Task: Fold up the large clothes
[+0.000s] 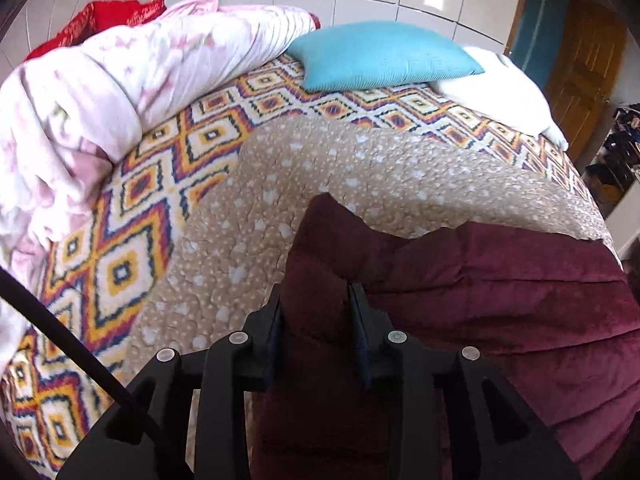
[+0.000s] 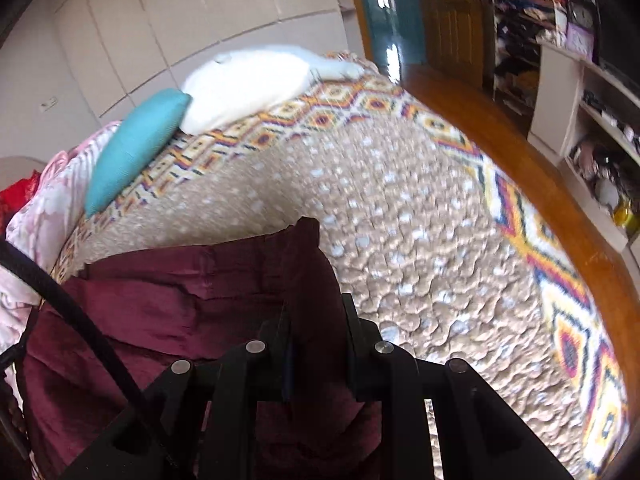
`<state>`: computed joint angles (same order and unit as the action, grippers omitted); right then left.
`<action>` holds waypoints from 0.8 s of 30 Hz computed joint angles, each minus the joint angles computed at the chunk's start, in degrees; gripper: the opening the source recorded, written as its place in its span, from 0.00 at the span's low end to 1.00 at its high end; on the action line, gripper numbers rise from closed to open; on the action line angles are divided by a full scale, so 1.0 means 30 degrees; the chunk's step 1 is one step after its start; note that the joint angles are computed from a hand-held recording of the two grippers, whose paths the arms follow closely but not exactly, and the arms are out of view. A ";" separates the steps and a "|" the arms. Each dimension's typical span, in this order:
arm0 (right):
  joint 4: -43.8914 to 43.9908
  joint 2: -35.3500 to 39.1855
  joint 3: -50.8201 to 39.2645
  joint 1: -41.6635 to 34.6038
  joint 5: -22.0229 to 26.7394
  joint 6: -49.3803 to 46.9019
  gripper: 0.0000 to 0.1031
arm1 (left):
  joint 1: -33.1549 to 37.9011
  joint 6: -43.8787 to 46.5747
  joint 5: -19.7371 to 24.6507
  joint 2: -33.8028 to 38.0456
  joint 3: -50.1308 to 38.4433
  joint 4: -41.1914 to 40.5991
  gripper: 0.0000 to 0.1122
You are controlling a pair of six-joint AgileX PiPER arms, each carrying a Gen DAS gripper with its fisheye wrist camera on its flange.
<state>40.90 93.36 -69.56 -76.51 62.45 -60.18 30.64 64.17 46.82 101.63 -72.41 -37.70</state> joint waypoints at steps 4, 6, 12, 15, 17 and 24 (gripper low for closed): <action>0.0453 0.1393 -0.0721 -0.0034 -0.0045 0.0872 0.20 | -0.0626 -0.0880 -0.0364 0.0359 -0.0503 0.0285 0.26; 0.0899 0.1641 -0.1476 -0.0216 0.0564 0.1352 0.20 | -0.0553 -0.0995 -0.0103 -0.0011 -0.0783 -0.0263 0.25; 0.1374 0.2050 -0.3524 0.0412 0.0747 0.2695 0.20 | -0.1668 -0.2011 -0.1352 -0.0356 -0.1309 0.0041 0.25; 0.0515 0.2144 -0.2810 0.1644 -0.1051 0.3005 0.20 | -0.2850 -0.3153 -0.3557 -0.0007 -0.0536 0.1375 0.25; 0.0156 0.2721 -0.2498 0.2261 -0.1983 0.3377 0.20 | -0.3294 -0.3644 -0.4580 0.0625 -0.0305 0.1896 0.25; -0.0199 0.5034 -0.2531 0.3030 -0.3278 0.3881 0.25 | -0.3785 -0.4126 -0.5935 0.2121 -0.0376 0.2023 0.25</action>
